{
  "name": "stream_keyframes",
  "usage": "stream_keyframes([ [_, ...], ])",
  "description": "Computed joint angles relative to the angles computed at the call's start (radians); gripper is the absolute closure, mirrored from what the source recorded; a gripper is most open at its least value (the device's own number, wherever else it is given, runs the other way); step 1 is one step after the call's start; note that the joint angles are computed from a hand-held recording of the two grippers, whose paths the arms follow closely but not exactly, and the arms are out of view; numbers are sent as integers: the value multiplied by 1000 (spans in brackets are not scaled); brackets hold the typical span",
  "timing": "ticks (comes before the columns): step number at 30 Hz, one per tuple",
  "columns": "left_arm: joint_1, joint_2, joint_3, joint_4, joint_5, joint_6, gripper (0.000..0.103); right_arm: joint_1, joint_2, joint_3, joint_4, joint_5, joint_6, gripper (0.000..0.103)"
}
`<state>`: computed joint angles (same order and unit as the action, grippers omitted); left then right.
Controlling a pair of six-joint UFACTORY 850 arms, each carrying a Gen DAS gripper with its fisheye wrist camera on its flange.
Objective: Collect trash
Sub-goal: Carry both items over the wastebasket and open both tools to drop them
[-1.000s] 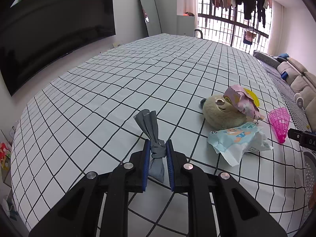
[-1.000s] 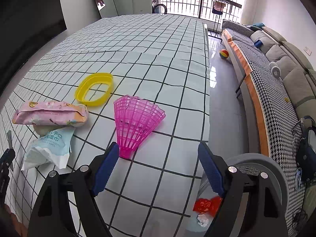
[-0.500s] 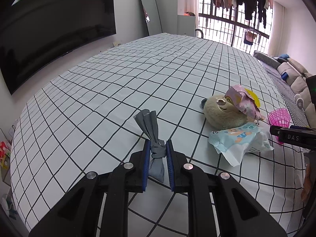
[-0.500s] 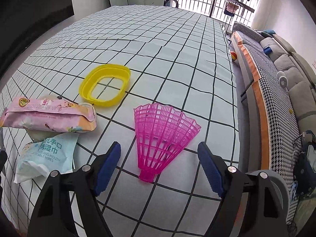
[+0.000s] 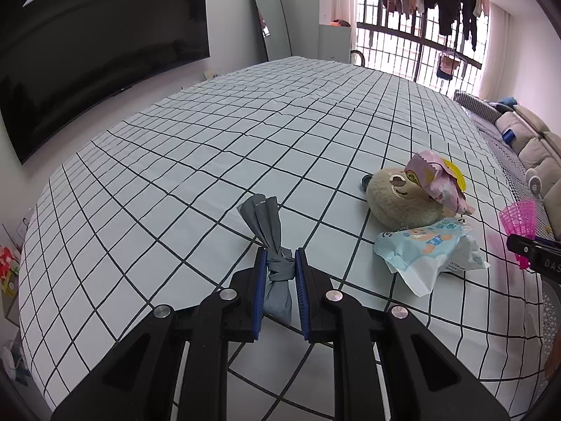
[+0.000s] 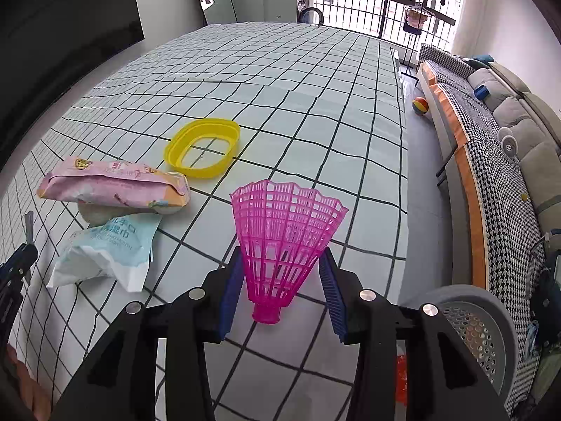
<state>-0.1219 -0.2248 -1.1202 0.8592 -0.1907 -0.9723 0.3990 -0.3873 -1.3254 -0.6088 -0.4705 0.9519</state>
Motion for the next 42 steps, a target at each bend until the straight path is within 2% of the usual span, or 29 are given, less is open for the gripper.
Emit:
stream_keyframes([
  [5,-21,15,6,66,-28,-55,86,1,98,111,-46,50,61,61],
  [12,-58,51,19,-150,-17,154,86,-14,228,258,-107,76,165,61],
  [16,-110,86,33,-116,-14,138,86,-30,314,358,-119,100,220,61],
  [23,-223,129,40,-166,-11,201,86,-79,456,502,-117,101,231,61],
  [27,-290,133,37,-266,2,302,86,-114,534,570,-127,93,246,61],
  [33,-385,102,22,-539,-3,597,86,-177,606,648,-66,96,186,61],
  [36,-415,81,8,-678,-14,747,86,-199,630,678,-32,93,147,61],
  [39,-447,62,-7,-711,-21,796,86,-221,648,700,-7,101,118,61],
  [42,-465,32,-32,-807,-37,890,86,-230,659,715,-10,100,117,61],
])
